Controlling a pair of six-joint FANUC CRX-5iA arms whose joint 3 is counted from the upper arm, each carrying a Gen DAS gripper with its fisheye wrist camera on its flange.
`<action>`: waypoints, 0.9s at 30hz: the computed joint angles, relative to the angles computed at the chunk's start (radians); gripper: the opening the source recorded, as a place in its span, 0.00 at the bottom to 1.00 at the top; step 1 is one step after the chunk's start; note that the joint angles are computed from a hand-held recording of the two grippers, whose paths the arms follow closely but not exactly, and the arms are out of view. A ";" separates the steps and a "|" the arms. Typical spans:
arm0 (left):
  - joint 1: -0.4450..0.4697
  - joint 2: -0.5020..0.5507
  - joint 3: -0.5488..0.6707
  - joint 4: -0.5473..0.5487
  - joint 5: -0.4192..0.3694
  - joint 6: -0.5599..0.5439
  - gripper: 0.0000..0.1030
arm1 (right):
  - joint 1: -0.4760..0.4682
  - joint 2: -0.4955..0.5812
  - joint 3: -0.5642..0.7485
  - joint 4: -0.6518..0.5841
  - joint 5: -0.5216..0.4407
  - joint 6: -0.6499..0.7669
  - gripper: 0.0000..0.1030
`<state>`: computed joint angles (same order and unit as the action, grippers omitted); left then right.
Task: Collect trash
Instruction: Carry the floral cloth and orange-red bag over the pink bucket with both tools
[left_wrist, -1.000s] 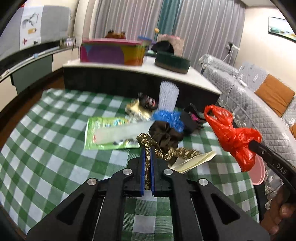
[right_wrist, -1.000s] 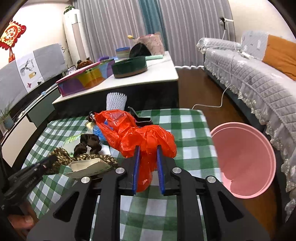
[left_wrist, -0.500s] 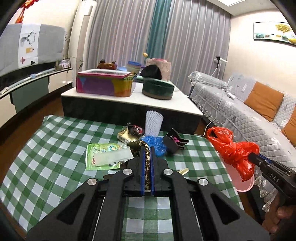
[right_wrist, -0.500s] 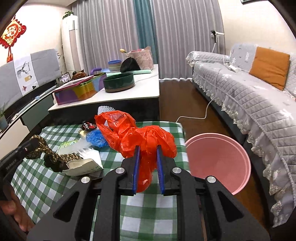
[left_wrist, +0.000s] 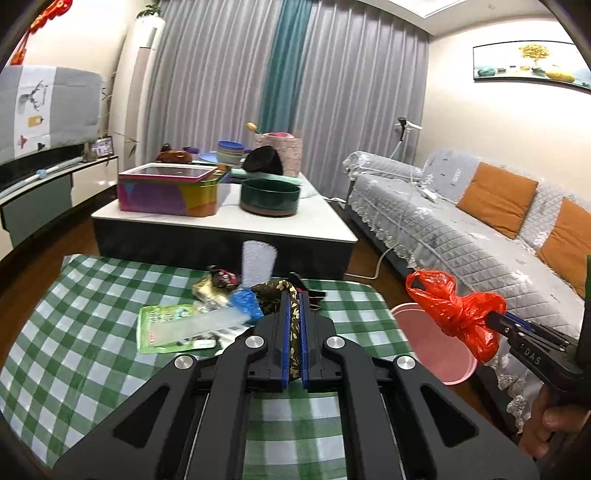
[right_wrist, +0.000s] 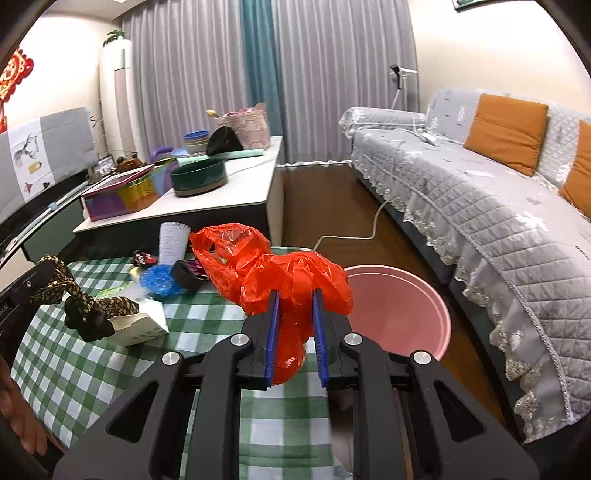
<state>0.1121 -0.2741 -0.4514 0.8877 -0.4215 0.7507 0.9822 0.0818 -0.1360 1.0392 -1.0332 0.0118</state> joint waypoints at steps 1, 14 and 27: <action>-0.008 0.001 0.001 0.009 -0.004 -0.008 0.04 | 0.000 -0.007 -0.005 0.002 -0.008 -0.005 0.17; -0.067 0.064 0.100 0.001 -0.131 0.010 0.04 | -0.017 -0.086 0.008 -0.053 -0.071 0.091 0.14; -0.108 0.157 0.217 -0.090 -0.182 0.094 0.04 | -0.123 -0.121 0.050 -0.154 -0.011 0.270 0.12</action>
<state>0.0041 -0.1174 -0.2343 0.7981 -0.6036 0.8442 0.8594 -0.0390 -0.0857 0.8857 -1.0439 0.2814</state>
